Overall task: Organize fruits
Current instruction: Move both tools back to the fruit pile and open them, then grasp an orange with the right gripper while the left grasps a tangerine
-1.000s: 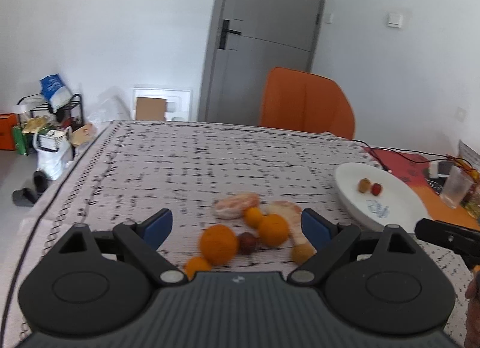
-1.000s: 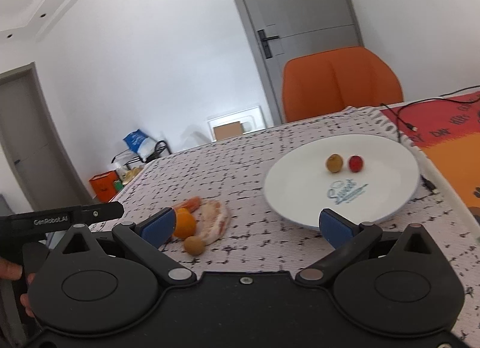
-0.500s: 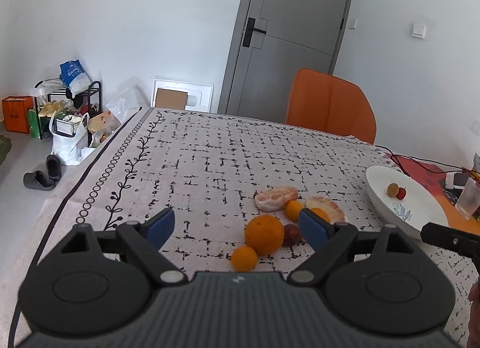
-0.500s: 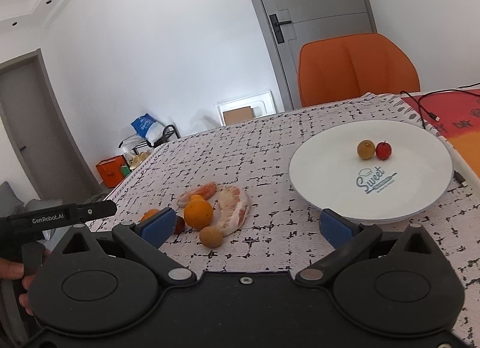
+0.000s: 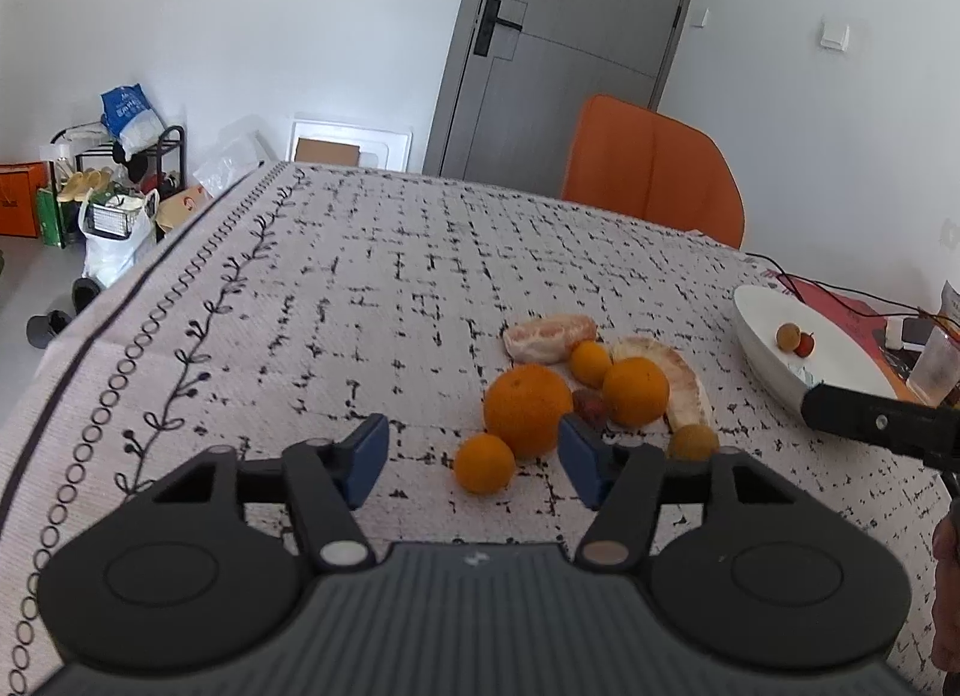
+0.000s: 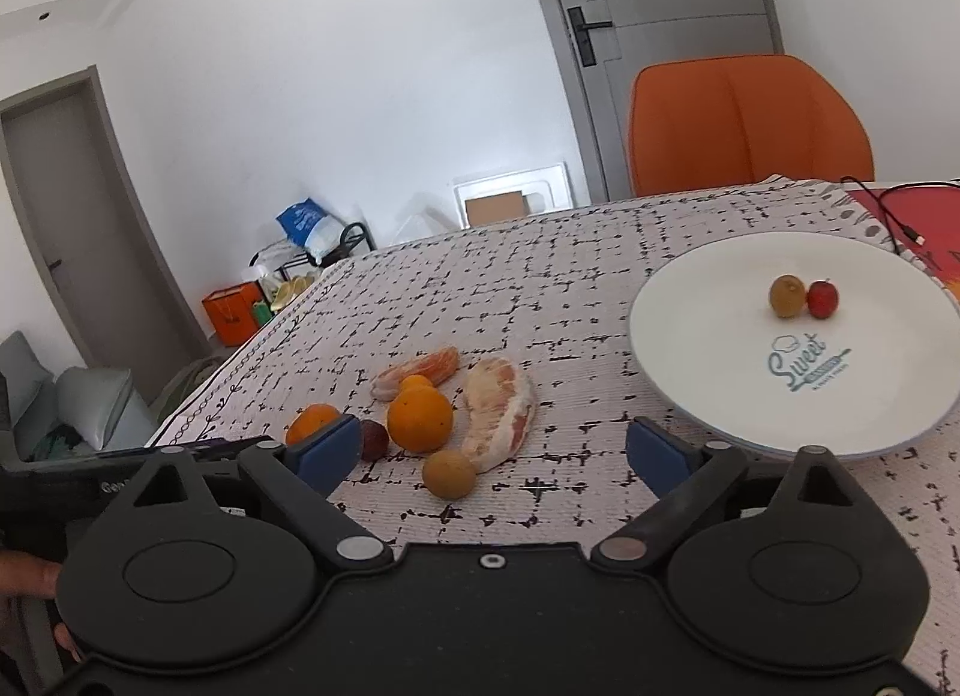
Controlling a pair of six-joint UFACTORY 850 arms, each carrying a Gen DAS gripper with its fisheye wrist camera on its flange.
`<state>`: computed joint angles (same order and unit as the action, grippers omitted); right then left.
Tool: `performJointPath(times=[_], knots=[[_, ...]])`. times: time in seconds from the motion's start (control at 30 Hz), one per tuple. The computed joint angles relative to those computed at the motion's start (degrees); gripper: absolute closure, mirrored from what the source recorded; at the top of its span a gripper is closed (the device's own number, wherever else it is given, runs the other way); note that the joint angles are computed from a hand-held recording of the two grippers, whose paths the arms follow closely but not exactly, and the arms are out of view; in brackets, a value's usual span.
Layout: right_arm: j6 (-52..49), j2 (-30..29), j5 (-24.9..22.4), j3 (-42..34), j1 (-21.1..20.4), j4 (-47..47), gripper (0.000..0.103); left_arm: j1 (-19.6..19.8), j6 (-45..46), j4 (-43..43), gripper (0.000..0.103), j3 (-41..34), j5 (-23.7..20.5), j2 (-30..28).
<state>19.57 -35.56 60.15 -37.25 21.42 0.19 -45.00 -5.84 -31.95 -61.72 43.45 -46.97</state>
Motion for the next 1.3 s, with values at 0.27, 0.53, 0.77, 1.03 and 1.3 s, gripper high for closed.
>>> performJointPath(times=[0.27, 0.53, 0.77, 1.03, 1.3], knots=[[-0.4, -0.9, -2.1, -2.2, 0.8, -0.6, 0.015, 0.8, -1.9, 2.6, 0.081, -1.3, -1.5, -1.3], [-0.4, -2.9, -4.5, -5.6, 1.3, -2.4, 0.029, 1.0, -1.8, 1.8, 0.081, 0.6, 0.9, -0.3], [0.1, -4.5, -6.6, -8.2, 1.8, -2.7, 0.039, 2.1, -1.5, 0.5, 0.081, 1.4, 1.5, 0.4], [0.1, -6.5, -7.4, -11.1, 2.1, -2.5, 0.048, 2.7, -0.2, -0.7, 0.081, 1.5, 1.3, 0.8], [-0.3, -7.7, -10.5, -13.2, 2.6, -3.5, 0.068, 2.5, 0.6, -1.3, 0.081, 1.5, 1.3, 1.0]])
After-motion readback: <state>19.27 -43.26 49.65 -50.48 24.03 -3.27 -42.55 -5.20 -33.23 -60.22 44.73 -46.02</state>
